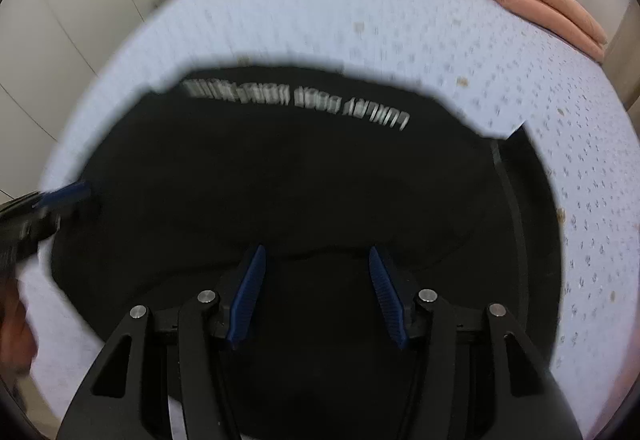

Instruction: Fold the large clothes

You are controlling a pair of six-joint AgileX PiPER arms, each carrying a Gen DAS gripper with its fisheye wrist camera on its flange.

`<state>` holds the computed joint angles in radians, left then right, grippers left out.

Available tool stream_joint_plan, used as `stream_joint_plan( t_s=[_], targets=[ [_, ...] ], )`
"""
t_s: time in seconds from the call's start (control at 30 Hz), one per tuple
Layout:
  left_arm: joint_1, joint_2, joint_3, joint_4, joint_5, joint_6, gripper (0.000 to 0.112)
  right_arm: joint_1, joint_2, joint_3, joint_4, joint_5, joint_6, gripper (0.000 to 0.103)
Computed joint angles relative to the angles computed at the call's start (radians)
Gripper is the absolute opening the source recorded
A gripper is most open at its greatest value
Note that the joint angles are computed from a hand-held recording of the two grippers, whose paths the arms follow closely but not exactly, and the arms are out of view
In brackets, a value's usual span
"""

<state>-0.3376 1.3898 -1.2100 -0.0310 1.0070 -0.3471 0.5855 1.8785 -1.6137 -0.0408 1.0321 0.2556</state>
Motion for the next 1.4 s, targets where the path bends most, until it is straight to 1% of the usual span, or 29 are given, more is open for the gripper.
stream_joint_plan(
  t_s=[0.03,0.07,0.1,0.17,0.23,0.27,0.33,0.4,0.47,0.53,0.6,0.63,0.7,0.77,0.83,0.87,0.93,1.0,1.03,1.07,1.1,1.17,1.2,1.23,1.27,1.3,1.33,1.4],
  targets=[
    [0.008,0.025,0.019,-0.013,-0.015,0.002,0.044,-0.006,0.012,0.01,0.001,-0.019,-0.004,0.058],
    [0.046,0.035,0.041,-0.066,-0.042,0.013,0.043,-0.01,0.013,0.031,0.002,-0.045,0.001,0.058],
    [0.083,0.039,0.045,-0.124,-0.048,0.055,0.043,-0.01,0.009,0.044,-0.001,-0.061,0.005,0.058],
    [0.11,0.049,0.025,-0.161,-0.029,0.094,0.044,-0.004,0.004,0.053,-0.015,-0.068,0.01,0.058],
    [0.097,0.035,0.017,-0.142,-0.011,0.084,0.044,-0.019,-0.001,0.041,0.009,-0.042,-0.017,0.057],
    [0.087,0.015,0.001,-0.118,0.016,0.063,0.044,-0.035,-0.02,0.038,0.033,-0.024,-0.034,0.055],
    [0.074,-0.029,-0.016,-0.081,0.05,0.026,0.044,-0.058,-0.1,0.08,0.044,-0.021,-0.042,0.054],
    [0.062,-0.107,0.0,-0.03,0.068,-0.026,0.044,-0.074,-0.24,0.186,0.026,-0.039,-0.029,0.054],
    [0.065,-0.187,0.042,0.005,0.091,-0.077,0.044,-0.08,-0.337,0.274,-0.016,-0.04,-0.011,0.055],
    [0.055,-0.226,0.087,0.049,0.117,-0.136,0.044,-0.076,-0.407,0.372,-0.076,-0.032,0.034,0.055],
    [0.069,-0.222,0.139,0.064,0.125,-0.164,0.044,-0.084,-0.417,0.449,-0.084,-0.025,0.06,0.055],
    [0.091,-0.213,0.18,0.046,0.103,-0.164,0.044,-0.129,-0.385,0.45,-0.049,-0.03,0.029,0.054],
    [0.092,-0.184,0.207,0.027,0.055,-0.177,0.045,-0.183,-0.368,0.504,0.027,-0.077,-0.019,0.055],
    [0.053,-0.14,0.167,0.081,0.067,-0.219,0.046,-0.195,-0.359,0.526,0.041,-0.118,-0.033,0.055],
    [0.028,-0.111,0.128,0.109,0.097,-0.237,0.046,-0.195,-0.355,0.511,0.036,-0.098,-0.034,0.055],
    [0.031,-0.108,0.113,0.107,0.107,-0.228,0.046,-0.207,-0.361,0.502,0.053,-0.084,-0.061,0.055],
    [0.043,-0.11,0.084,0.091,0.118,-0.206,0.046,-0.268,-0.381,0.493,0.127,-0.067,-0.146,0.055],
    [0.078,-0.15,0.069,0.094,0.143,-0.175,0.046,-0.383,-0.451,0.499,0.218,-0.035,-0.253,0.055],
    [0.095,-0.164,0.057,0.099,0.154,-0.167,0.046,-0.429,-0.467,0.491,0.239,-0.028,-0.283,0.055],
    [0.135,-0.178,0.039,0.096,0.165,-0.146,0.046,-0.48,-0.475,0.477,0.263,-0.018,-0.318,0.056],
    [0.163,-0.19,0.037,0.086,0.166,-0.129,0.046,-0.545,-0.471,0.454,0.293,-0.006,-0.358,0.061],
    [0.277,-0.195,0.009,0.019,0.169,-0.043,0.046,-0.631,-0.437,0.412,0.328,0.01,-0.391,0.072],
    [0.327,-0.184,-0.006,-0.009,0.172,-0.006,0.046,-0.672,-0.408,0.385,0.353,0.022,-0.405,0.074],
    [0.402,-0.194,0.004,-0.055,0.18,0.064,0.046,-0.709,-0.381,0.375,0.388,0.025,-0.441,0.074],
    [0.44,-0.176,-0.002,-0.095,0.174,0.097,0.046,-0.746,-0.349,0.367,0.432,0.027,-0.481,0.074],
    [0.495,-0.161,-0.007,-0.144,0.177,0.155,0.046,-0.765,-0.3,0.337,0.452,0.035,-0.486,0.074],
    [0.544,-0.139,-0.012,-0.198,0.182,0.21,0.046,-0.744,-0.268,0.321,0.475,0.031,-0.476,0.074],
    [0.605,-0.093,0.007,-0.266,0.172,0.282,0.046,-0.767,-0.181,0.305,0.517,0.015,-0.518,0.074]
  ],
)
